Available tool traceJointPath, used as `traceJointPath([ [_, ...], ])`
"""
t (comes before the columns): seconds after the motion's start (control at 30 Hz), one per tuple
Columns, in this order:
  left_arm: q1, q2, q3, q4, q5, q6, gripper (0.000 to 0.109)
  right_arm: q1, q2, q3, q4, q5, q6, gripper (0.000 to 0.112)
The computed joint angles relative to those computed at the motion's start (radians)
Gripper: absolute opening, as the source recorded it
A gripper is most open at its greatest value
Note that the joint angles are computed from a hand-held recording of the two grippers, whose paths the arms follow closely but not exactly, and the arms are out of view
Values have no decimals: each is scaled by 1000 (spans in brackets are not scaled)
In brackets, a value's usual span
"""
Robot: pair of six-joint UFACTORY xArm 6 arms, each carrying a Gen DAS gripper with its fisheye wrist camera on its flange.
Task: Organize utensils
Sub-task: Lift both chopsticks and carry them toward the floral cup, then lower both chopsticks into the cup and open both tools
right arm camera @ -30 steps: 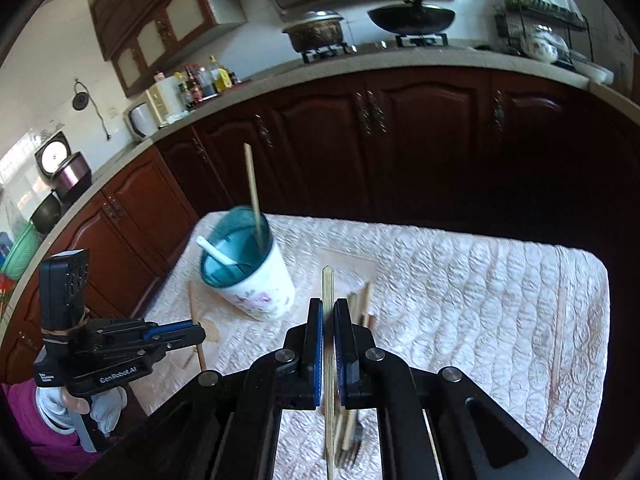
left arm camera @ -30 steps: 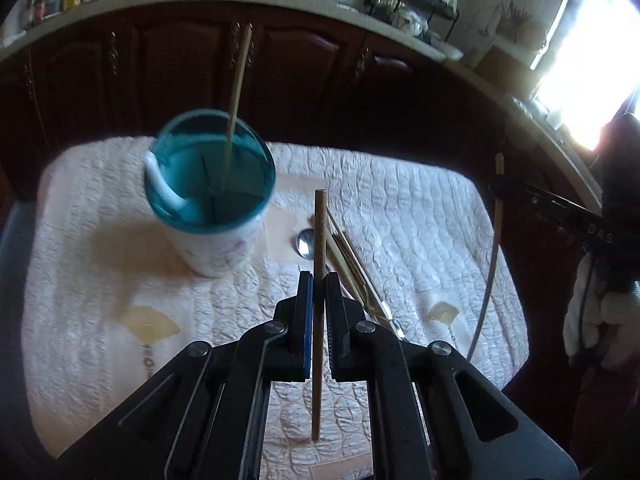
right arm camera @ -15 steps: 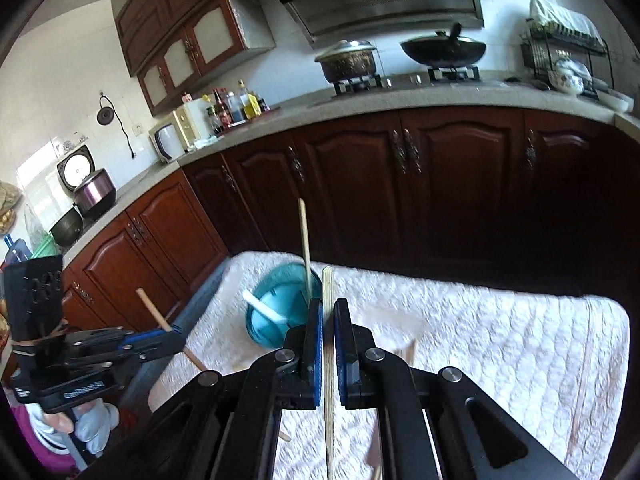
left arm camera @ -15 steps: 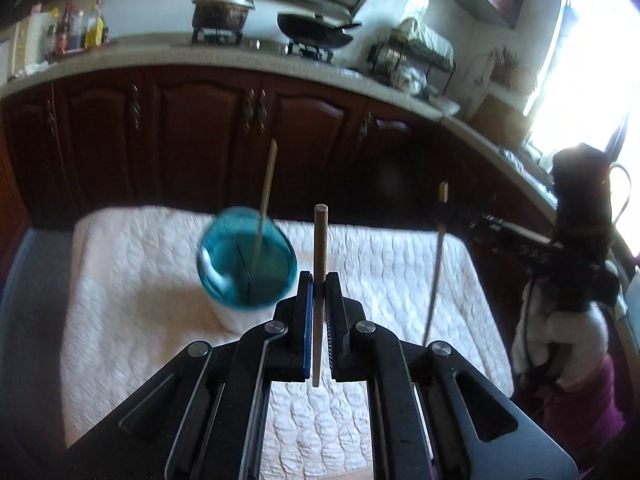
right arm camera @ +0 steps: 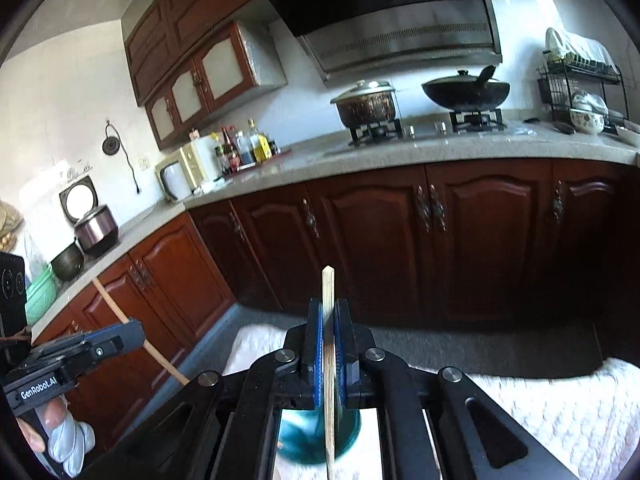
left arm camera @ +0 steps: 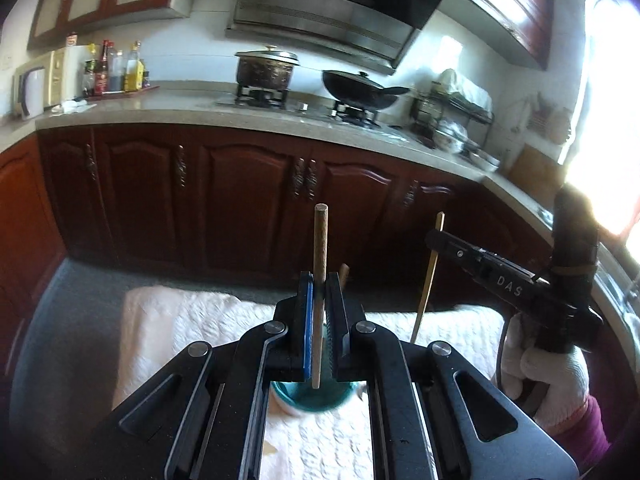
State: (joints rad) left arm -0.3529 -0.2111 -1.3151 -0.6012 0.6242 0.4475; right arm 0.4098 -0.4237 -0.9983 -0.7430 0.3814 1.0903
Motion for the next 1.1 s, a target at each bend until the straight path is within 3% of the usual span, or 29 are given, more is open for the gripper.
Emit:
traceJointPath([
  [0.1,-6,60,-33,34,-27,-27,5,-32,72,-52,-32,-51,34,5],
  [0.33,-30,186,-77,116,-84,-105,4,-70,234,-164,-175,-74,140,5],
  [0.57,-62,233,-54,236,-153,-170,5,-101,269,-139,-274,-120,229,5],
  [0.8,-82,242,-18,289,-151,-218,5,-111,238,-28,-126,-168,123,5],
  [1.03,-91,241,7,300,-141,-251,5,-92,229,31,139,-177,-103,5],
  [1.1,-87,239,5,283,-125,-248,5,-91,219,42,189,-174,-145,15],
])
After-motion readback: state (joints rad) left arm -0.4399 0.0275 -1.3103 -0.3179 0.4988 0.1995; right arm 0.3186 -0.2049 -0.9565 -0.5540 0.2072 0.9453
